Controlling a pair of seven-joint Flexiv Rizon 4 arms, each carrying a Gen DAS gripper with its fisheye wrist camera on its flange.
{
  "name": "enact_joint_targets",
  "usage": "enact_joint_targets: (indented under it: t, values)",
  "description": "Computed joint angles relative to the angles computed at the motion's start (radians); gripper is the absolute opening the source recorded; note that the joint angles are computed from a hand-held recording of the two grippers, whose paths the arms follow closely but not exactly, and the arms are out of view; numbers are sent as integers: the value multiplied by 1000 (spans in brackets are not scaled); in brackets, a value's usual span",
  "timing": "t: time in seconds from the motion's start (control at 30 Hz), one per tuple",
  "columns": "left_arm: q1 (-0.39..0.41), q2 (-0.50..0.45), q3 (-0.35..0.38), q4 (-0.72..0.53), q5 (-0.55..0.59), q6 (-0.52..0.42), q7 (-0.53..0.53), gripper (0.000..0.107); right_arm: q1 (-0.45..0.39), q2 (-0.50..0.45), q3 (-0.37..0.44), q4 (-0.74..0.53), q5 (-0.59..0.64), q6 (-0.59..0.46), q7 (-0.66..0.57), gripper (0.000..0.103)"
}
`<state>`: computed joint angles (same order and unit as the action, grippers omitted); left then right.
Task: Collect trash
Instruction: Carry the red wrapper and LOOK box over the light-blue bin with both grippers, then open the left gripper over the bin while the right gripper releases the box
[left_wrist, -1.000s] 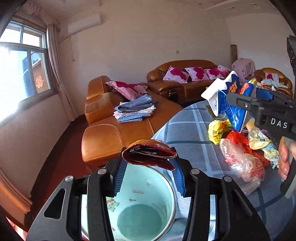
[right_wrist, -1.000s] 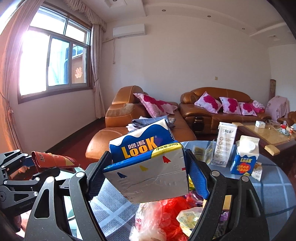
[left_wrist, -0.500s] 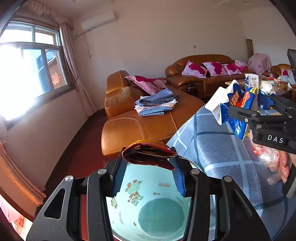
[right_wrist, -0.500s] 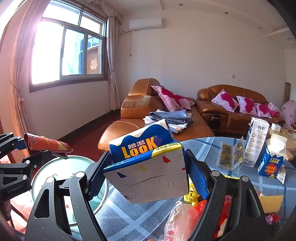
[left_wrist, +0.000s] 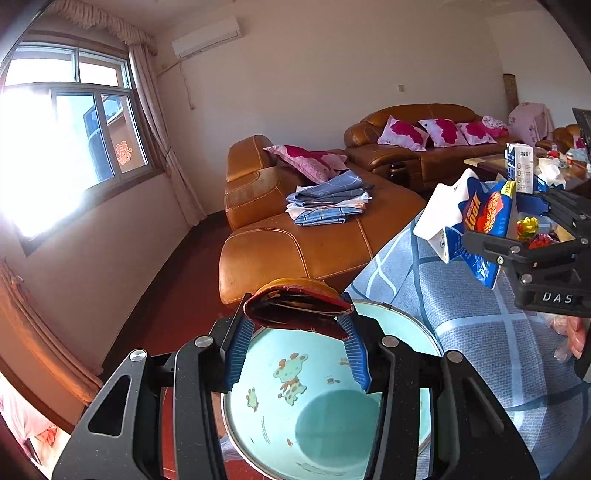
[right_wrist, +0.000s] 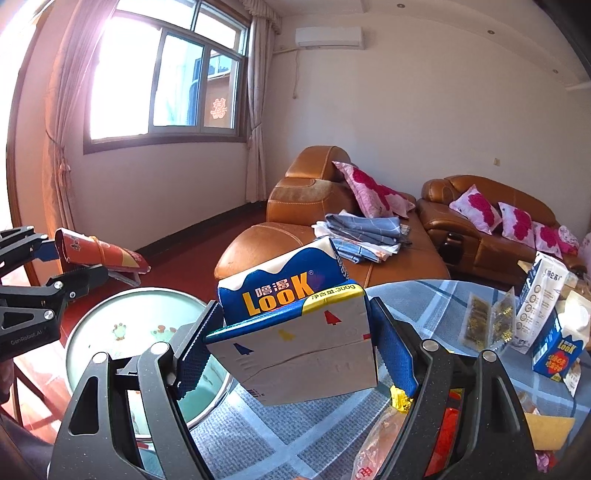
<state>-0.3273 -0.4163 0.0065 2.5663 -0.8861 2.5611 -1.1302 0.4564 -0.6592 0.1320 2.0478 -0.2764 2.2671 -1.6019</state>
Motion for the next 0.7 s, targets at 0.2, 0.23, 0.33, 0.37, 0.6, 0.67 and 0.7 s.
enact_joint_targets:
  t: [0.2,0.23,0.33,0.37,0.6,0.67,0.7]
  values:
    - [-3,14,2,13,-11,21,2,45,25,3,-10,5,-12,-20,-52,79]
    - [-3,15,2,17,-14,25,3,45,21,2,-5,6,-20,-17,-57,79]
    - [-6,13,-2,20,-32,28,12,45,-2,-2,17,4,-60,-23,-52,79]
    - [-5,13,-3,21,-36,26,12,45,-12,-5,24,2,-78,-25,-47,79]
    - [7,19,2,37,-56,35,13,45,39,0,-2,12,-67,-40,-127,79]
    - [6,19,-1,34,-61,31,18,45,38,0,3,10,-64,-47,-132,79]
    - [5,18,-3,34,-65,30,21,45,36,1,6,13,-62,-47,-132,79]
